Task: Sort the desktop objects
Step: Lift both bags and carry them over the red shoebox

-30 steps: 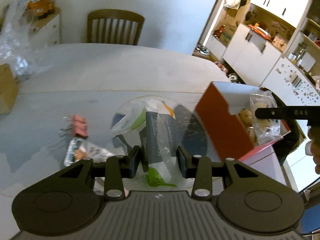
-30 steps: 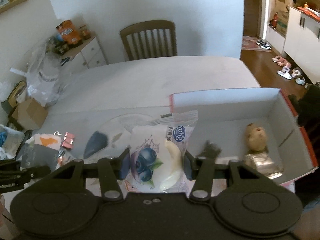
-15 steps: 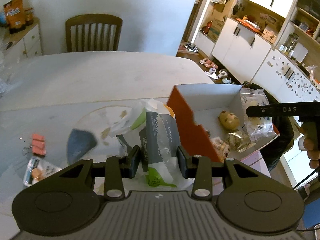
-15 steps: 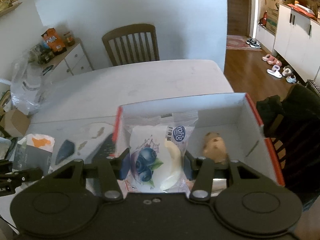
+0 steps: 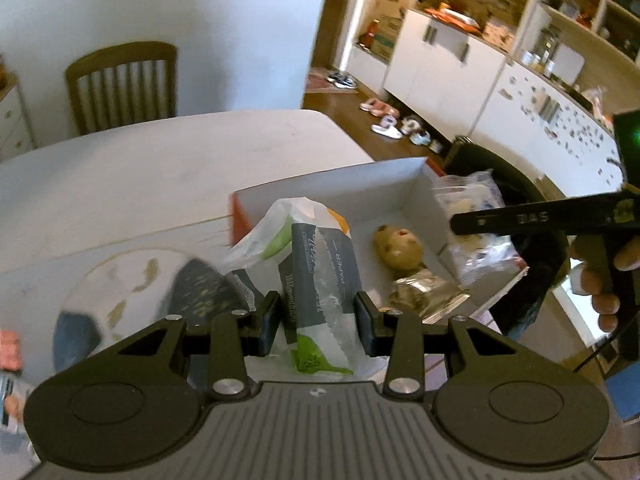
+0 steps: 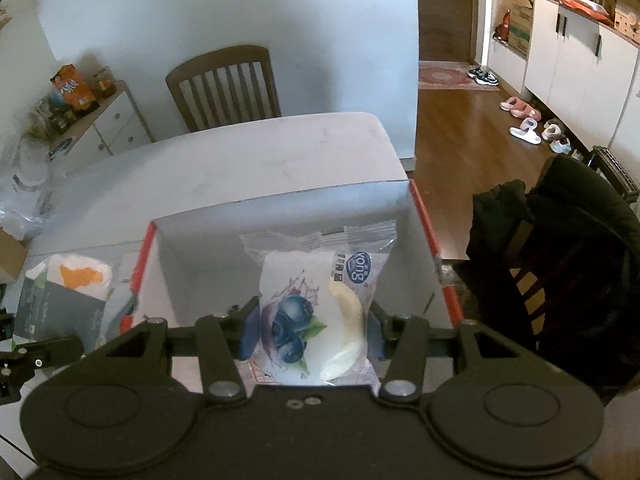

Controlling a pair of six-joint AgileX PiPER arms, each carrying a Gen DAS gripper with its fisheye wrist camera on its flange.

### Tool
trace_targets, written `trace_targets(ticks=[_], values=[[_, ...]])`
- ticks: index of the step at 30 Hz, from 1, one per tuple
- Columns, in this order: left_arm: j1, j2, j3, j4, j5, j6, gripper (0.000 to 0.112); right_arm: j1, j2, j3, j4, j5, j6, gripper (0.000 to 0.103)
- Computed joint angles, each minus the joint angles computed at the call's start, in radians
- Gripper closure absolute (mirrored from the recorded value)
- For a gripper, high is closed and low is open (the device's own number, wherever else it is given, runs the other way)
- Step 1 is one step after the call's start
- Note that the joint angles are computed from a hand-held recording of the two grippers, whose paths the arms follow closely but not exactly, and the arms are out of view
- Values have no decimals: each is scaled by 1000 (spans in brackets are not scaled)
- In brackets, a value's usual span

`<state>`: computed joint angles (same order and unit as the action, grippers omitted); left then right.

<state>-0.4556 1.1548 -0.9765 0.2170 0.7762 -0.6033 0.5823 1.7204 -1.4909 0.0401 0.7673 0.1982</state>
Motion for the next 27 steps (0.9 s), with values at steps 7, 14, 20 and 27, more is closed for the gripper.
trace_targets(ticks=[7,14,20,27], values=[[-49,206,-116,-6,-24,36,74,-33,86,-72,29,16,-68,52],[-75,345,-161,45,-46,30,74,-25,183,-150,9,35,-77,52],[-61,409,-175,32,-40,40,74,-18,279,-264,14,88,-105,52],[-79,438,-180,43,-26,40,74,23,362,-369,-26,153,-123,52]])
